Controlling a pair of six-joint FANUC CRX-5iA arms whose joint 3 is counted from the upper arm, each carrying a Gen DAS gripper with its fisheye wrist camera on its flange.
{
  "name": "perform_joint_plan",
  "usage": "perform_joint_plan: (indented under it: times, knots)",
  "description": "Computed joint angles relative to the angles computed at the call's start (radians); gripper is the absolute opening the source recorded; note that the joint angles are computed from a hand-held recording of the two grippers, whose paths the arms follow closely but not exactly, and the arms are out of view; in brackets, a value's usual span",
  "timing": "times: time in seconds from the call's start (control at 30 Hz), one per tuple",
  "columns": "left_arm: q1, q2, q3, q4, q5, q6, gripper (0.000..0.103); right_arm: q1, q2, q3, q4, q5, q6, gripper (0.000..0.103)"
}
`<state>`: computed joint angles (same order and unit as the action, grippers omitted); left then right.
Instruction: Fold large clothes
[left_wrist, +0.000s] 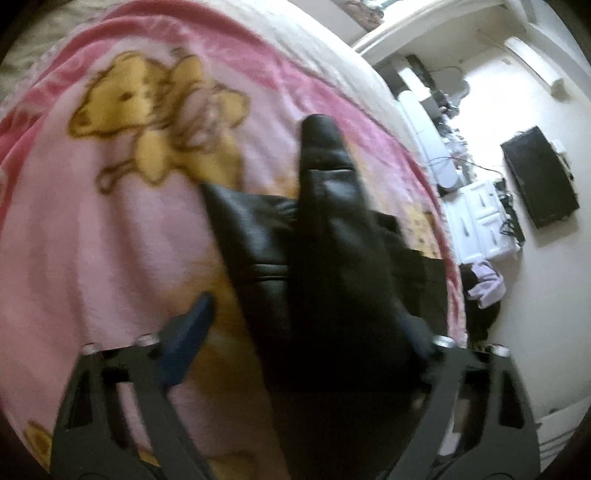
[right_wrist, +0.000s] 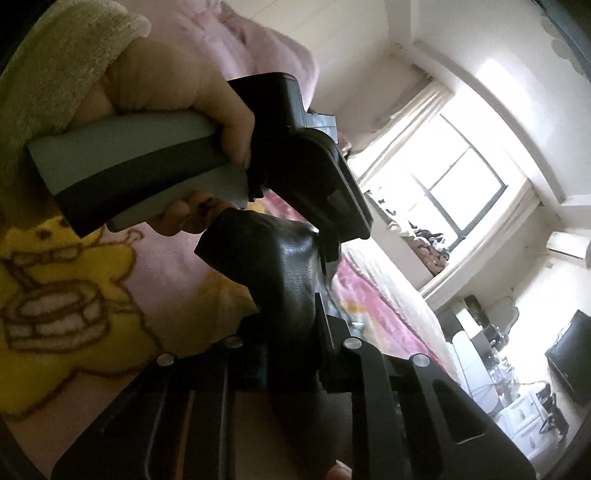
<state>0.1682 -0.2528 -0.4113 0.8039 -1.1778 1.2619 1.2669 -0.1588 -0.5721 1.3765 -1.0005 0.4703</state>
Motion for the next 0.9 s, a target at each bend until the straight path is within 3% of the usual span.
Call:
perform_joint_plan:
  times: [0.13,0.23,0.4,0.67,0.9]
  knots:
    - [-0.071,-0.022,0.066,-0.054,0.038,0.041,0.045,0.007,-0.068,-0.056,0.054,-0.048,-0.064,0.016]
    - [-0.132,-0.033,0.108,-0.058,0.076,0.071,0.038,0.008,-0.116,-0.079,0.083,-0.087,-0.115,0.016]
    - [-0.26,-0.023,0.202,-0.109,0.142,0.13,0.038,0.007,-0.234,-0.131,0.092,-0.149,-0.186,0.016]
    - [-0.516,0.097,0.426,-0.369,0.223,0.335,0.048,0.049,-0.388,-0.207,0.032,-0.255,-0.308,0.016]
    - [-0.664,0.212,0.578,-0.537,0.196,0.44,0.054,0.011,-0.566,-0.269,-0.118,-0.172,-0.444,0.016]
